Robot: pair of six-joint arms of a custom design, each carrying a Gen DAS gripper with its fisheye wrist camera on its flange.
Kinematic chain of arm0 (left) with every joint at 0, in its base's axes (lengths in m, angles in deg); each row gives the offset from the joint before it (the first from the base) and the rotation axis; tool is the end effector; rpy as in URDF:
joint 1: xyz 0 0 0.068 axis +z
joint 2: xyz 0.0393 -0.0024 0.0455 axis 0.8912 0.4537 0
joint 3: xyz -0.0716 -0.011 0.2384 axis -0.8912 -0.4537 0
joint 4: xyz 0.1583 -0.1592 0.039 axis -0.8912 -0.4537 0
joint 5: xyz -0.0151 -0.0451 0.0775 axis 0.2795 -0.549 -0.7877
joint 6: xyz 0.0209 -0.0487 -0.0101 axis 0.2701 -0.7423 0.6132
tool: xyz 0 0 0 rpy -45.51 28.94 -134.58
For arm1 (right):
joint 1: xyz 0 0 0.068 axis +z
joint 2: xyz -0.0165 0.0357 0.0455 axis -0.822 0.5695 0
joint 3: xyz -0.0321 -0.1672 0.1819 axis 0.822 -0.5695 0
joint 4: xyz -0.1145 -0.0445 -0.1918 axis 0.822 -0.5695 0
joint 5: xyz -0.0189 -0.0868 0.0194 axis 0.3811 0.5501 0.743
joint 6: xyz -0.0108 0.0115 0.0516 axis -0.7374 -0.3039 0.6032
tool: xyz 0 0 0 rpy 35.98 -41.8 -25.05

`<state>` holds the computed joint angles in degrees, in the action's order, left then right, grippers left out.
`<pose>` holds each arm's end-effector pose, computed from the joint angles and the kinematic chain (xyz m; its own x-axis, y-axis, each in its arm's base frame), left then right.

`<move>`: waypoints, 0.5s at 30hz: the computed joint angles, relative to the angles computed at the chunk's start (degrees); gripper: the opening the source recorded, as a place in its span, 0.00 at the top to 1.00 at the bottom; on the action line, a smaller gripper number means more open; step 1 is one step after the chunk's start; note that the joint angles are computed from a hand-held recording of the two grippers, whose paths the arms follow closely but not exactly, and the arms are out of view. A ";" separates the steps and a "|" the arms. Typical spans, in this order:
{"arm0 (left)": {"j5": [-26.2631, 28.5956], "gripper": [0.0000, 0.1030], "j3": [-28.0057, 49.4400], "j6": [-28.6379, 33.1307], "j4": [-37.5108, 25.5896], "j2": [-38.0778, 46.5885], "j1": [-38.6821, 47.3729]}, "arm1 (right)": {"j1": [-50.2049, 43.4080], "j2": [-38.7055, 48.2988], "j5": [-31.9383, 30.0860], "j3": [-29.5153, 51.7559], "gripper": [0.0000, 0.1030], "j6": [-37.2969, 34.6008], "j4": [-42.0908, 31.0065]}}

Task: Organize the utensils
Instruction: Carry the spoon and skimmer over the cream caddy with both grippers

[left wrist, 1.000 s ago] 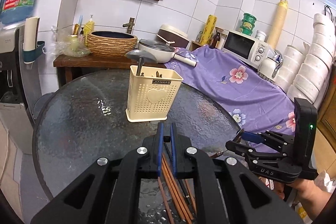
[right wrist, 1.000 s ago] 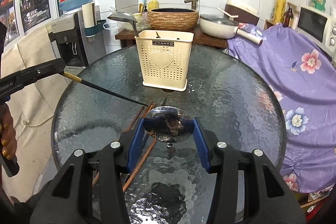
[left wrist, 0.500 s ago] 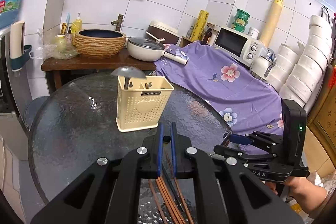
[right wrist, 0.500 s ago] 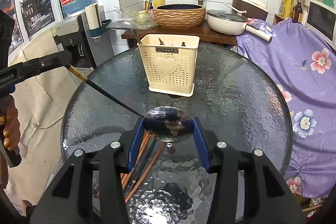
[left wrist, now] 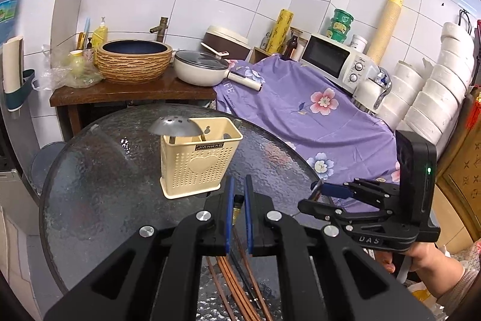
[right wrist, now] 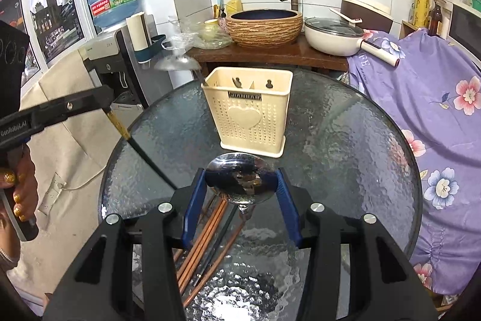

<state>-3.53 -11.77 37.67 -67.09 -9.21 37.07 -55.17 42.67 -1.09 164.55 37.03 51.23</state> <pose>0.2404 -0.1183 0.3171 -0.5959 -0.0690 -0.8001 0.2867 0.9123 -0.2923 0.3149 0.0166 0.2879 -0.6284 -0.2711 -0.7292 -0.5115 0.8502 0.1247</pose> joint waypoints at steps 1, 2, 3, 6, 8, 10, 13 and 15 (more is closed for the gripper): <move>0.20 0.94 0.52 0.20 -0.22 0.23 0.10 | -0.08 0.44 -0.30 1.26 0.54 -0.03 -0.84; 0.58 0.94 1.25 0.37 -0.55 0.52 0.26 | -0.11 0.94 -0.59 2.72 0.54 0.01 -1.80; 1.00 0.94 2.17 0.54 -0.98 0.86 0.48 | -0.15 1.86 -1.00 5.00 0.54 0.01 -3.28; 2.89 0.94 5.37 0.61 -2.28 2.02 1.54 | -0.03 3.78 -1.61 10.53 0.54 0.51 -6.51; 3.18 0.94 8.35 1.13 -3.65 2.89 1.82 | -0.01 5.84 -2.11 15.90 0.54 0.70 -9.41; 3.21 0.94 12.72 1.98 -5.65 4.02 1.87 | 0.00 7.91 -2.31 21.43 0.54 0.92 -12.01; 3.64 0.94 20.80 2.93 -9.13 6.68 2.11 | -0.19 12.50 -2.77 32.36 0.54 1.60 -17.04; 3.08 0.94 26.74 3.78 -11.32 8.85 2.02 | -0.24 17.06 -2.98 42.60 0.54 2.35 -21.85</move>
